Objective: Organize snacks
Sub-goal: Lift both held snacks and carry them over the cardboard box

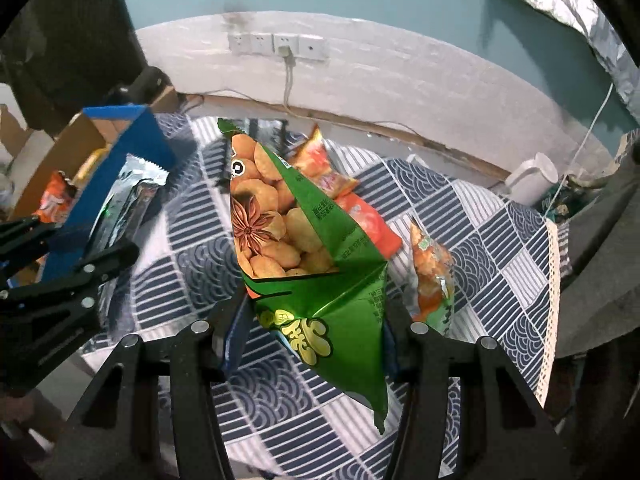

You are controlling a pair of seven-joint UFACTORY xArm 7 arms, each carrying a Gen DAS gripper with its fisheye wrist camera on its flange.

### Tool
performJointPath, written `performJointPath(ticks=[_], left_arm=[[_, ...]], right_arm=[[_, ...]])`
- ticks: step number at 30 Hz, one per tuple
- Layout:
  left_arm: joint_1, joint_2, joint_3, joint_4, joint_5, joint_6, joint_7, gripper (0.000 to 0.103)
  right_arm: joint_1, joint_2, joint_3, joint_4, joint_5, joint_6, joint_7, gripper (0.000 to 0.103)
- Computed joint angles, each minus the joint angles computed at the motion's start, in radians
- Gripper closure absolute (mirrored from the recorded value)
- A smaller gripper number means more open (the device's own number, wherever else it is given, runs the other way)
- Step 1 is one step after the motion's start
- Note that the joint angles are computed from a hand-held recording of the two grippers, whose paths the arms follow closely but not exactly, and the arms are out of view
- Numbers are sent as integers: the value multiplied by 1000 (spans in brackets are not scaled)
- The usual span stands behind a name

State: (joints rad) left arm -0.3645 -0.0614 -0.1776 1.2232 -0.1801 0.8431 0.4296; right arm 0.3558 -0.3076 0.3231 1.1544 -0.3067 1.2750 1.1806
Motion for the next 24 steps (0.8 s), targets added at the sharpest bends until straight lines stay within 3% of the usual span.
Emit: performJointPath(ticks=[10,24], left_arm=[[44,-51,48,32,-95,50,78,72],[148,-2,99,104,-113,63,112,72]], right_arm=[[45,142,23,202,-78,32,1,50],[181,421,-65,517,-154,36,-66,50]])
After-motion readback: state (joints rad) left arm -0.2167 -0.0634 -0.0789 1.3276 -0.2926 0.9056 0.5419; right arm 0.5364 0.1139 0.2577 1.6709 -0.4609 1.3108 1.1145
